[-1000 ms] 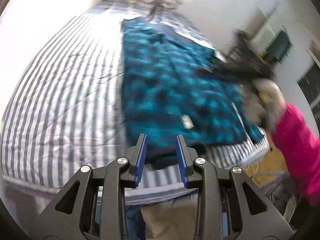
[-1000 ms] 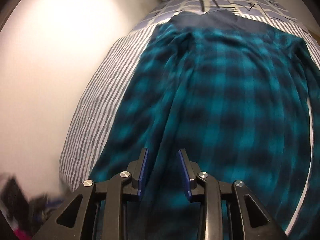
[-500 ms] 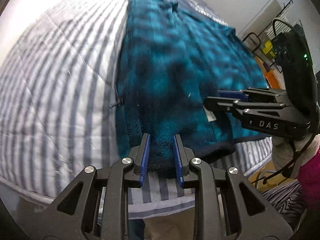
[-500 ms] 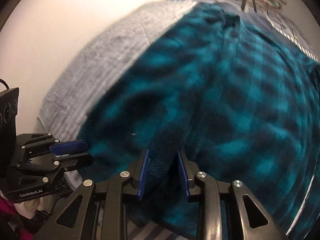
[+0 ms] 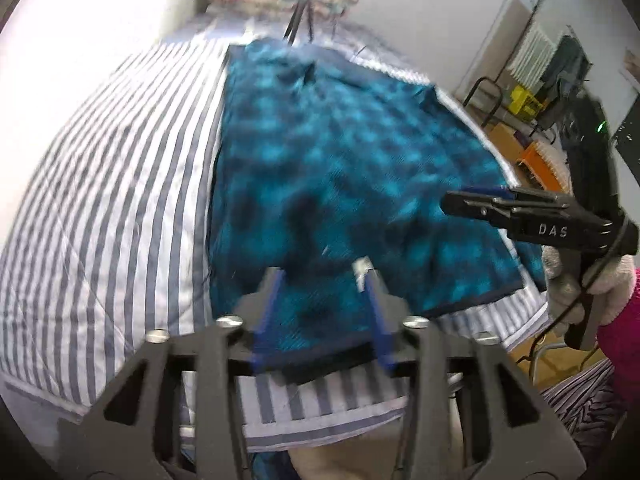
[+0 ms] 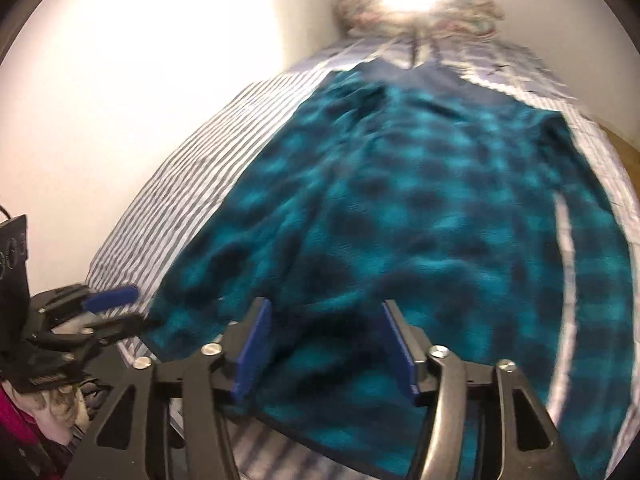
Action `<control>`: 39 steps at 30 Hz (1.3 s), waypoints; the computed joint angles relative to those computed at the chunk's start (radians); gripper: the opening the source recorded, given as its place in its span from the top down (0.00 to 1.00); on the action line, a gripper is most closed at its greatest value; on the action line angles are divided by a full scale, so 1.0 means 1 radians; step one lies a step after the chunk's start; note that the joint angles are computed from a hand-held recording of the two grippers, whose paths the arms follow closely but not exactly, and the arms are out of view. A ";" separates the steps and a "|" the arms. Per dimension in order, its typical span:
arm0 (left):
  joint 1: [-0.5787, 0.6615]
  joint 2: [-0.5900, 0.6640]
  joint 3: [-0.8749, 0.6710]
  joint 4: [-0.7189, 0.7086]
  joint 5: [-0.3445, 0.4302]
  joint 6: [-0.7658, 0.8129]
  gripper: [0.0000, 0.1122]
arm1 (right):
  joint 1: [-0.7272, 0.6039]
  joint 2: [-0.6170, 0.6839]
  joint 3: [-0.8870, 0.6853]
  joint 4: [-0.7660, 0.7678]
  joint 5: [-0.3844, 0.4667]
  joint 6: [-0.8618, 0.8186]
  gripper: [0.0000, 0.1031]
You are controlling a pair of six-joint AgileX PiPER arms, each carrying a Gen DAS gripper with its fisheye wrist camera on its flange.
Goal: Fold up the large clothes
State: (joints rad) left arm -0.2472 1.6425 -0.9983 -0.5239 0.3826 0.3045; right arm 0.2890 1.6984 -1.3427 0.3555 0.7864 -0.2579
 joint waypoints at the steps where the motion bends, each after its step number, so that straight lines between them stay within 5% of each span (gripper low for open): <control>1: -0.001 -0.012 -0.004 -0.019 0.006 0.021 0.55 | -0.033 -0.025 0.011 -0.006 0.017 -0.016 0.33; 9: -0.028 0.034 -0.151 -0.033 0.099 0.058 0.55 | -0.389 -0.143 0.043 0.073 0.177 -0.136 0.33; 17: -0.024 0.146 -0.314 -0.061 0.175 0.090 0.55 | -0.720 -0.042 0.001 0.134 0.216 -0.164 0.33; 29: 0.009 0.248 -0.360 -0.162 0.181 0.161 0.55 | -0.753 0.136 -0.065 0.024 0.193 -0.075 0.35; 30: 0.010 0.249 -0.362 -0.169 0.181 0.165 0.55 | -0.755 0.144 -0.068 0.030 0.200 -0.080 0.38; 32: 0.007 0.249 -0.367 -0.160 0.174 0.159 0.55 | -0.750 0.169 -0.085 0.041 0.241 -0.093 0.71; 35: 0.001 0.251 -0.376 -0.164 0.177 0.164 0.55 | -0.733 0.154 -0.080 0.030 0.247 -0.080 0.96; 39: -0.019 0.241 -0.378 -0.149 0.173 0.169 0.55 | -0.733 0.083 -0.064 0.100 0.246 -0.105 1.00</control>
State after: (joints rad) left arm -0.2667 1.8838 -1.3760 -0.6731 0.5560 0.4738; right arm -0.4440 1.7811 -1.4068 0.4552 1.0329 -0.3629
